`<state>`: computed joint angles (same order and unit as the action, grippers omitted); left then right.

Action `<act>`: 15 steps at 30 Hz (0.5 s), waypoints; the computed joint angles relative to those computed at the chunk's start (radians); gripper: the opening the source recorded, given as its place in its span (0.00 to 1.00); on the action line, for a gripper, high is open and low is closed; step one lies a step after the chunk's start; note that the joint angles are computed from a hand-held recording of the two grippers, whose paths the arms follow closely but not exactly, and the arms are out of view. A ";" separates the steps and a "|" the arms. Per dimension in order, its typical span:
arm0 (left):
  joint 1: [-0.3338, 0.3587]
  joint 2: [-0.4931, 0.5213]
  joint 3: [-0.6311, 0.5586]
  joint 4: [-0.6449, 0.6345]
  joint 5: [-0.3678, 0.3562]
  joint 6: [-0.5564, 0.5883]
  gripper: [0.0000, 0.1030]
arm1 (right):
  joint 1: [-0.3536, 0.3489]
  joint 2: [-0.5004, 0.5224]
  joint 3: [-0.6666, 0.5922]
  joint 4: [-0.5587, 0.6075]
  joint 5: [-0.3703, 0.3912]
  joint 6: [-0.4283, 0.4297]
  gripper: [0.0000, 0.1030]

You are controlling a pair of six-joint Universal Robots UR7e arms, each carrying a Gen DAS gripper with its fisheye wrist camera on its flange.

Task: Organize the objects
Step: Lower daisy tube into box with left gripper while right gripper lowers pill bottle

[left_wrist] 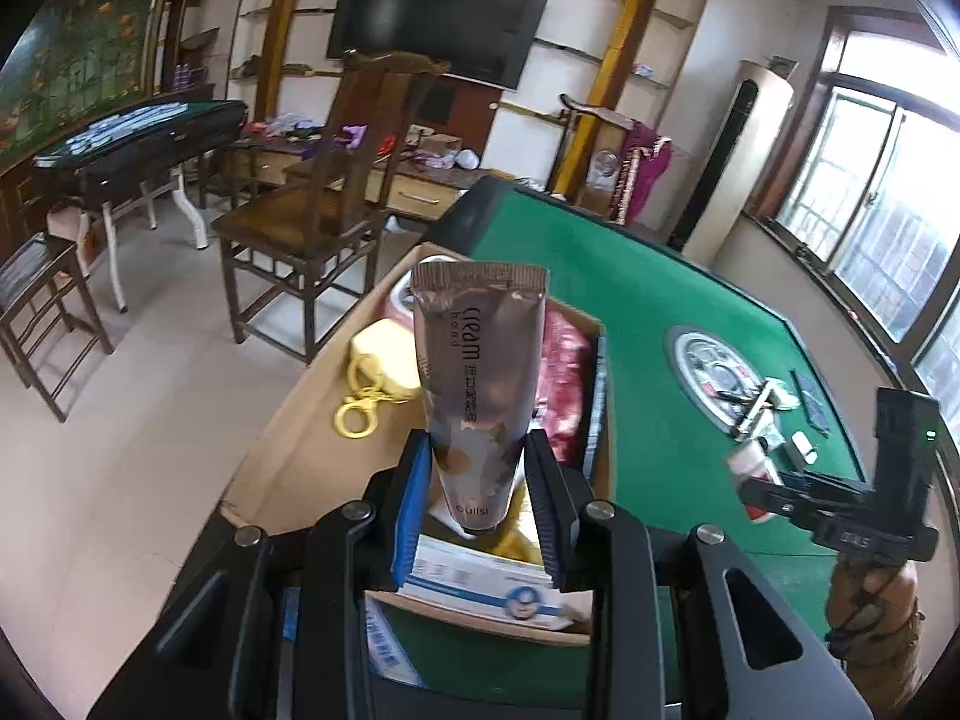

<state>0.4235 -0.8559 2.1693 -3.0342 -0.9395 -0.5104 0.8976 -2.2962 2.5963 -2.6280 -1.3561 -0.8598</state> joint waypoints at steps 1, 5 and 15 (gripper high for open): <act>0.006 0.000 -0.004 0.011 0.008 0.000 0.30 | 0.006 0.005 0.000 -0.004 -0.006 0.002 0.37; 0.032 -0.007 -0.017 0.072 0.034 0.015 0.30 | 0.026 0.022 0.003 -0.019 -0.024 0.008 0.37; 0.083 -0.018 -0.038 0.172 0.067 0.031 0.30 | 0.091 0.077 0.006 -0.072 -0.074 0.042 0.37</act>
<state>0.5069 -0.8736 2.1316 -2.8622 -0.8728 -0.4791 0.9890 -2.2191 2.6018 -2.6997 -1.4306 -0.8177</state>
